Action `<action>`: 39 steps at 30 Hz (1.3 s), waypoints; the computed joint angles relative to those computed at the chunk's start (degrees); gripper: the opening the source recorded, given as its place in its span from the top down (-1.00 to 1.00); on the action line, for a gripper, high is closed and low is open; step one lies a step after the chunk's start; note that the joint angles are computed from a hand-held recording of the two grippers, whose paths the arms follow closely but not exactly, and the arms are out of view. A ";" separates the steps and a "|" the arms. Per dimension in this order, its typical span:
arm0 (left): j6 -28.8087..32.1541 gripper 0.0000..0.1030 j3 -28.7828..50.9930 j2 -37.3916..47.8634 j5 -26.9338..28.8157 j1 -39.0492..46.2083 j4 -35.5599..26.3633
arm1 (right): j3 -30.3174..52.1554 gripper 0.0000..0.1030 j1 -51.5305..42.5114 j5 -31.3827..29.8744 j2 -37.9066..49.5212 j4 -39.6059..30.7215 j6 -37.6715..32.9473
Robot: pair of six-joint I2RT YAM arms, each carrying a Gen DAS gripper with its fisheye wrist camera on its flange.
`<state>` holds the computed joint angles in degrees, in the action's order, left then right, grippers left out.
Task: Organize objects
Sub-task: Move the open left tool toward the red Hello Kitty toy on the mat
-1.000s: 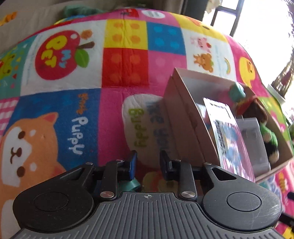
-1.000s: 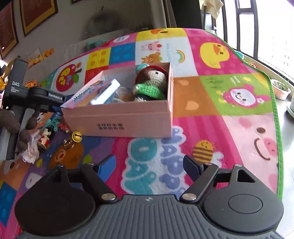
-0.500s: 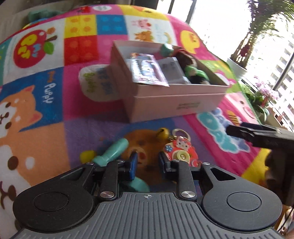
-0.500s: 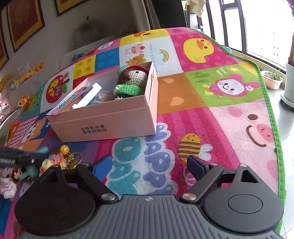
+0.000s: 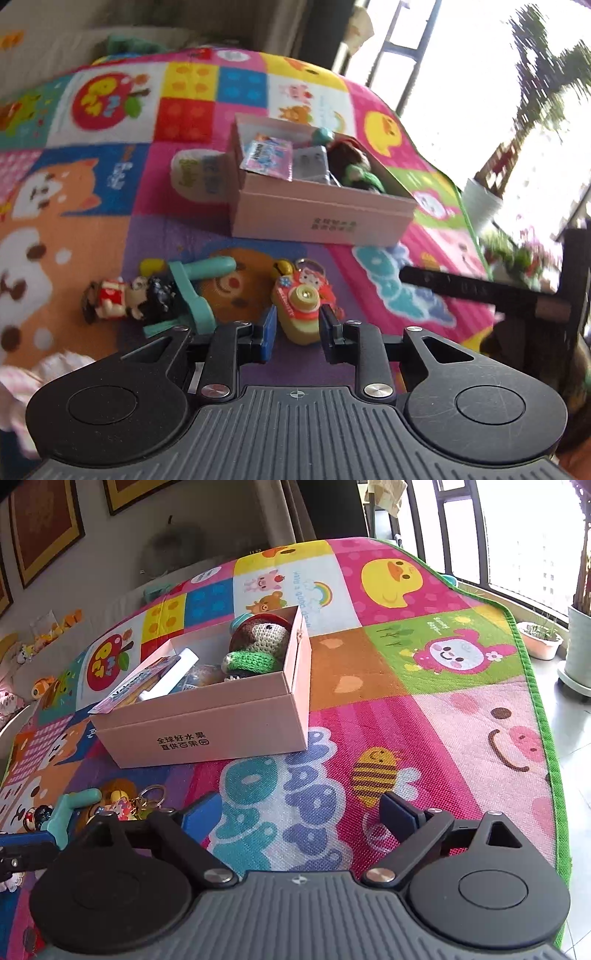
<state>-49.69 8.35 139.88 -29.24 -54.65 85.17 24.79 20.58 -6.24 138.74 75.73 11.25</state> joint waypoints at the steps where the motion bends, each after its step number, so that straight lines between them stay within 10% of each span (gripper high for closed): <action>1: -0.93 0.47 0.79 0.13 1.26 1.27 -0.19 | -0.03 -0.80 -0.11 0.01 0.09 0.23 0.22; 6: 0.57 0.36 6.77 -3.16 3.09 4.21 -11.55 | -0.14 -0.82 -0.70 -0.46 0.81 1.56 1.32; 39: 4.11 0.11 8.07 -4.24 12.70 11.58 -11.83 | -1.07 -0.87 -2.43 -2.26 2.07 5.12 3.52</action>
